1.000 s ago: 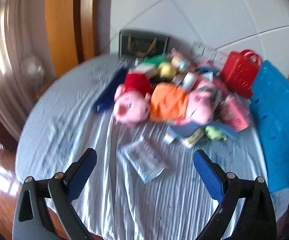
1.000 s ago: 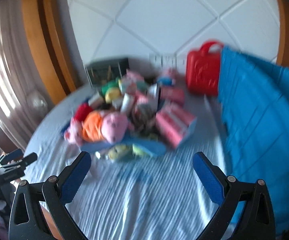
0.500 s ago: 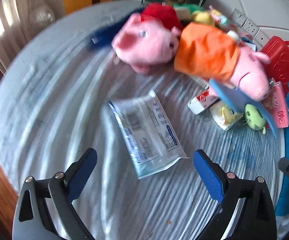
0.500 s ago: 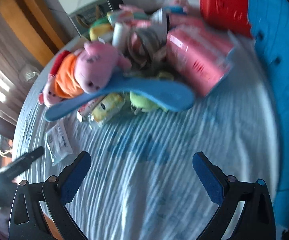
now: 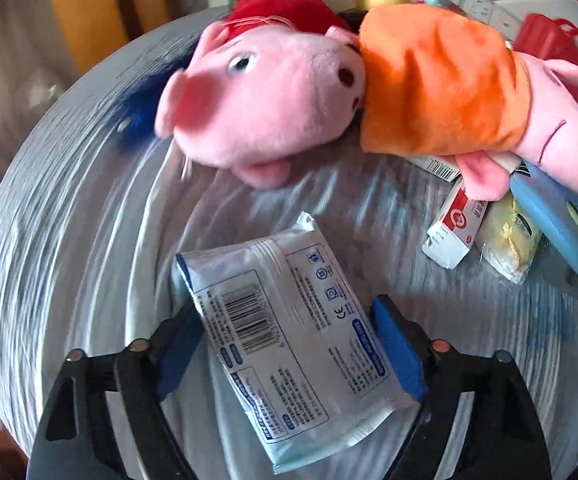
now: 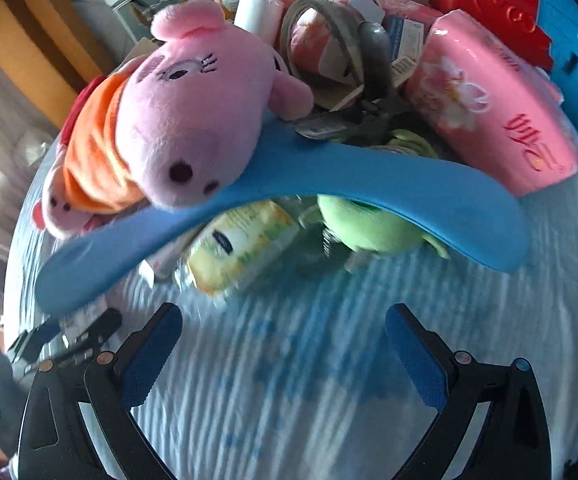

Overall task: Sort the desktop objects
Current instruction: 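Grasp the white medical packet with the left tool while the right tool grasps the yellow-green pouch, then lift the white packet with the left tool while the right tool carries the pouch to the bin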

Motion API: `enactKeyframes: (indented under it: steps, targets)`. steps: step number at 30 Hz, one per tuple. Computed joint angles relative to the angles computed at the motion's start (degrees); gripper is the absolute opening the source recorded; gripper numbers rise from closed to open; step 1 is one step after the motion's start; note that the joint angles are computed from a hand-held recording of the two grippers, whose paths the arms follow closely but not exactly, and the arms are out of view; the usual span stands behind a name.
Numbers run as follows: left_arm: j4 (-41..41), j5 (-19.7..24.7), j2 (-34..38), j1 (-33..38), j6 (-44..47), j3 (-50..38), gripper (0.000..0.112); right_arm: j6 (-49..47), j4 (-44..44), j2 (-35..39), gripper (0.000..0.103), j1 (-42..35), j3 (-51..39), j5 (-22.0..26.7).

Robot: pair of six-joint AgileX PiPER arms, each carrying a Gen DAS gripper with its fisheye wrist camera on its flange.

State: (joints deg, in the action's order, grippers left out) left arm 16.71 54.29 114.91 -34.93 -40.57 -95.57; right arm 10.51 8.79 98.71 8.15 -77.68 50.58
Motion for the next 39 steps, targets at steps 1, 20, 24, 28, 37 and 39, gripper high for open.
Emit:
enactKeyframes:
  steps: [1, 20, 24, 28, 37, 39]
  targets:
    - [-0.56, -0.65, -0.23, 0.46, 1.42, 0.32, 0.077, 2.53, -1.15, 1.0, 0.103, 0.92, -0.5, -0.99]
    - [-5.68, -3.24, -5.36, 1.16, 4.41, 5.51, 0.047, 7.39, -8.29, -4.18, 0.028, 7.49, 6.62, -2.98]
    - [-2.54, -2.26, -8.25, -1.82, -0.05, 6.72, 0.047, 4.57, -7.14, -9.41, 0.025, 6.92, 10.92, -1.66]
    - [0.74, 0.37, -11.06, -5.27, -3.39, 5.85, 0.047, 0.4, -4.93, -15.45, 0.018, 5.13, 14.0, 0.52]
    - [2.67, 5.82, -15.29, -10.0, -3.92, 1.9, 0.047, -6.64, -2.21, -27.15, 0.018, 1.58, 14.59, 6.88]
    - [3.44, 6.22, -14.83, -10.56, -3.21, -0.19, 0.047, -2.7, -5.3, -26.89, 0.018, 5.31, 11.65, 7.19]
